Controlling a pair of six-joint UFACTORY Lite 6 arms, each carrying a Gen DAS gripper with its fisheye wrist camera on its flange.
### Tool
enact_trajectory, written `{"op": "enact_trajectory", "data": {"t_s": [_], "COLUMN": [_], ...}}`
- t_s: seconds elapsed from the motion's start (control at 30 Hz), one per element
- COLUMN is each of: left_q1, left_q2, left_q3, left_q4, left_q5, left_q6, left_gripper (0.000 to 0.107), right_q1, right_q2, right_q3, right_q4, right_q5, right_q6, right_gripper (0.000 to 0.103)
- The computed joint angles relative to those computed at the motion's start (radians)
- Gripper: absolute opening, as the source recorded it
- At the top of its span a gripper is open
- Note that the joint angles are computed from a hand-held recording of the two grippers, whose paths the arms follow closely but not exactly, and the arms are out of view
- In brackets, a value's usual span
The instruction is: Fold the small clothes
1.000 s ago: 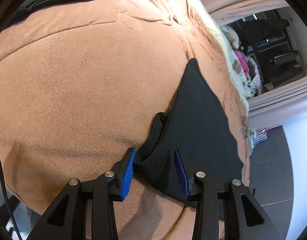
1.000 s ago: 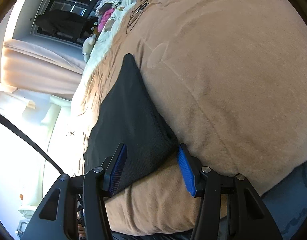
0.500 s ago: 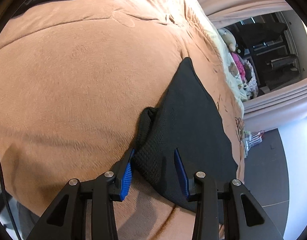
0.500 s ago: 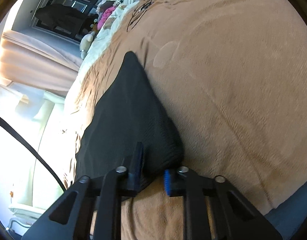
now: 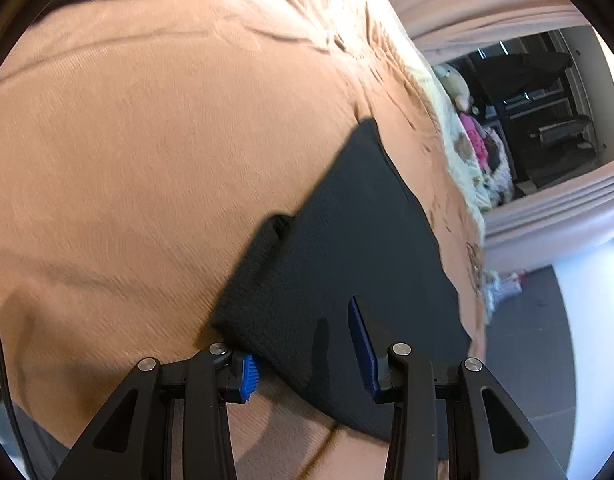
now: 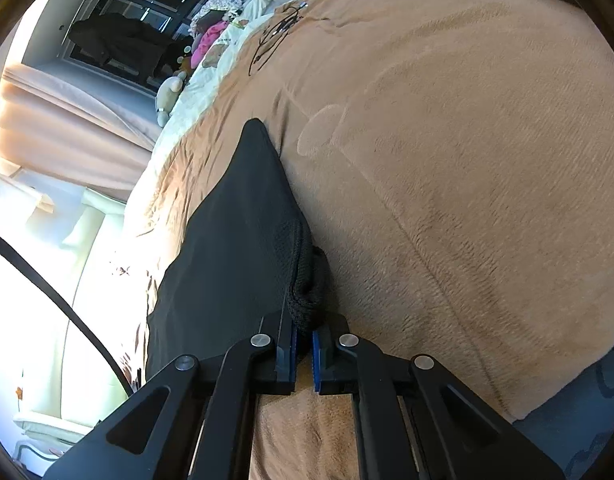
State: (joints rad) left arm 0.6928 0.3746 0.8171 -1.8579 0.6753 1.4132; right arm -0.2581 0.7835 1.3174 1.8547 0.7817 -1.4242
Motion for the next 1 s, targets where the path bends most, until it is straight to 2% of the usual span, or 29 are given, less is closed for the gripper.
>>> {"op": "enact_trajectory", "data": {"t_s": [0.07, 0.13, 0.2, 0.27, 0.5, 0.6, 0.7, 0.8, 0.87, 0.93, 1.0], "left_q1": [-0.012, -0.014, -0.019, -0.011, 0.014, 0.052, 0.067, 0.066, 0.080, 0.087, 0.085], "left_q2": [-0.023, -0.031, -0.028, -0.022, -0.171, -0.233, -0.252, -0.215, -0.190, -0.177, -0.179], "left_q3": [-0.014, -0.024, -0.021, -0.019, -0.113, -0.177, -0.221, -0.217, -0.214, -0.211, -0.209], "left_q4": [-0.043, -0.080, -0.086, -0.073, -0.030, 0.006, 0.002, -0.023, -0.026, -0.027, -0.025], "left_q5": [-0.052, -0.072, -0.100, -0.085, -0.058, -0.016, -0.002, 0.008, 0.034, 0.051, 0.052], "left_q6": [0.038, 0.073, 0.085, 0.085, 0.074, 0.068, 0.098, 0.128, 0.135, 0.145, 0.145], "left_gripper": [0.039, 0.030, 0.008, 0.005, 0.004, 0.004, 0.004, 0.004, 0.004, 0.004, 0.004], "right_q1": [0.011, 0.014, 0.016, 0.014, -0.008, -0.025, -0.025, -0.015, -0.011, -0.003, -0.012], "right_q2": [0.000, -0.007, -0.006, -0.010, -0.047, -0.082, -0.108, -0.117, -0.143, -0.198, -0.239], "right_q3": [0.012, 0.010, 0.012, 0.003, -0.035, -0.081, -0.111, -0.113, -0.132, -0.167, -0.188], "right_q4": [0.004, 0.008, 0.015, 0.021, 0.024, 0.028, 0.025, -0.032, -0.033, -0.015, -0.009], "right_q5": [-0.011, -0.020, -0.023, -0.020, -0.008, -0.011, -0.055, -0.100, -0.145, -0.229, -0.261], "right_q6": [0.002, -0.005, -0.006, -0.015, -0.039, -0.061, -0.088, -0.058, -0.061, -0.072, -0.061], "right_gripper": [0.001, 0.001, 0.001, 0.001, 0.000, 0.000, 0.001, 0.006, 0.017, 0.020, 0.021]}}
